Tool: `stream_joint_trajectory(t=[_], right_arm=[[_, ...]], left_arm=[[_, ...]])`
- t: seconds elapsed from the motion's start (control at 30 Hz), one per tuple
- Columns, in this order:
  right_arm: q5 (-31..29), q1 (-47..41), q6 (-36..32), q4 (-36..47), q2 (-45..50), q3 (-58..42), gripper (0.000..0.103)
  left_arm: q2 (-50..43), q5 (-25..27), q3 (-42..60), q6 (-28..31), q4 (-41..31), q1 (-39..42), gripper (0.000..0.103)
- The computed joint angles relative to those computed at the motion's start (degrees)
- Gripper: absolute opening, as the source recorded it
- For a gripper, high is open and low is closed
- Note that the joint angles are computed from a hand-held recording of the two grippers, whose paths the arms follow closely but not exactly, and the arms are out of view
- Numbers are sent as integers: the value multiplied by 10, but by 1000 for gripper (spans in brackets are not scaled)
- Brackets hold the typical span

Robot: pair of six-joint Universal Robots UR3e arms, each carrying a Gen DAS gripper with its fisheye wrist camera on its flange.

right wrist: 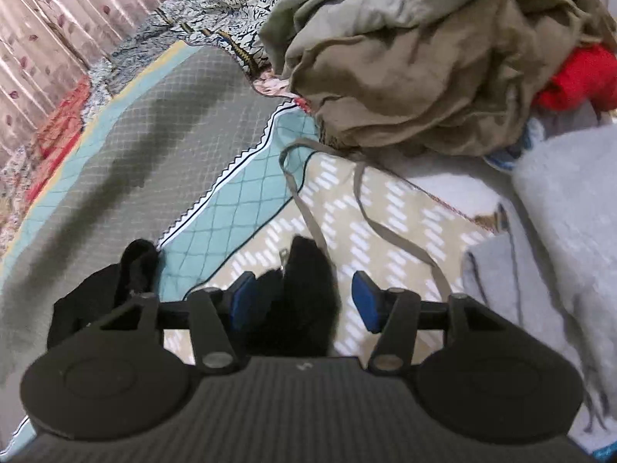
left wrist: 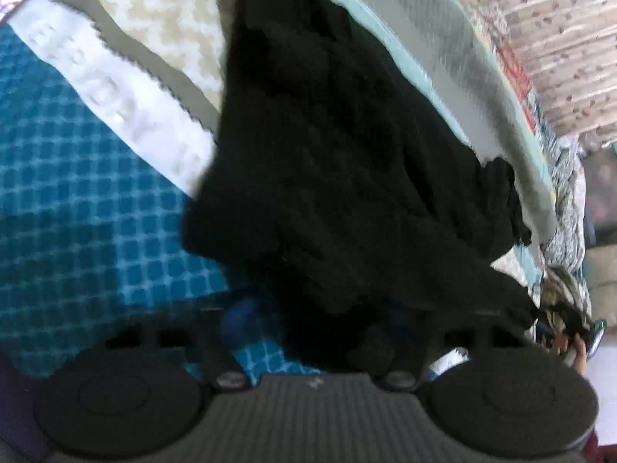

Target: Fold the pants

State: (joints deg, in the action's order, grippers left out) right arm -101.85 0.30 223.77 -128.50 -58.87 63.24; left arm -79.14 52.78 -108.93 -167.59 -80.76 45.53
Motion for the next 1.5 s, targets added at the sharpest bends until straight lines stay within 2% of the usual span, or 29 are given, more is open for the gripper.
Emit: stream_joint_trajectory(t=[0.03,0.07,0.1,0.17,0.27,0.37,0.43,0.5,0.57,0.67,0.73,0.83,0.9,0.97,1.0,1.03,1.07,1.13,1.2,1.27,1.33,1.43,1.5], right_arm=[[-5,4,-8,35,23,-38,48],[-7,7,-10,60,28,-52,14],[-18,11,1,57,23,-47,15],[-14,12,25,-29,-24,23,13],[8,5,44,-148,-113,119,12],[20,0,62,-254,-230,232,12],[14,2,62,-295,-321,314,12],[9,6,56,-301,-402,386,12],[-1,19,54,-288,-492,469,12],[-50,70,73,-235,-596,575,12],[-81,109,114,-179,-651,634,12],[-76,120,205,-52,-778,724,12],[-81,133,253,3,-828,755,12],[-43,100,256,39,-890,778,12],[-45,102,266,49,-900,777,13],[-52,103,273,63,-899,766,19],[-83,126,295,83,-875,739,30],[-211,224,387,143,-784,662,45],[-278,268,420,179,-752,621,44],[-283,259,375,144,-742,608,44],[-279,260,330,97,-715,590,44],[-205,213,201,-44,-651,572,44],[-147,181,122,-126,-579,547,44]], left_arm=[[-14,-2,9,-1,-14,-3,7],[-10,-3,7,-9,-17,0,7],[-3,-2,9,-9,-14,2,7],[30,-8,15,7,-18,21,7],[74,-54,49,49,-81,96,7],[109,-102,106,131,-204,188,7],[120,-126,159,222,-332,261,7],[115,-126,204,305,-439,319,7],[119,-103,212,347,-477,350,7],[139,-38,161,352,-449,359,7],[148,7,111,352,-416,370,7],[156,53,44,326,-366,371,7],[157,68,27,345,-356,387,8],[163,80,13,333,-330,377,17],[166,85,12,331,-322,375,23],[170,86,17,337,-325,376,27],[176,81,24,357,-338,388,30],[188,76,36,389,-356,414,42],[189,62,55,422,-387,446,43],[176,38,96,450,-429,476,43],[178,6,115,431,-403,478,48],[170,-35,120,337,-306,442,52],[128,-39,130,252,-214,372,52]])
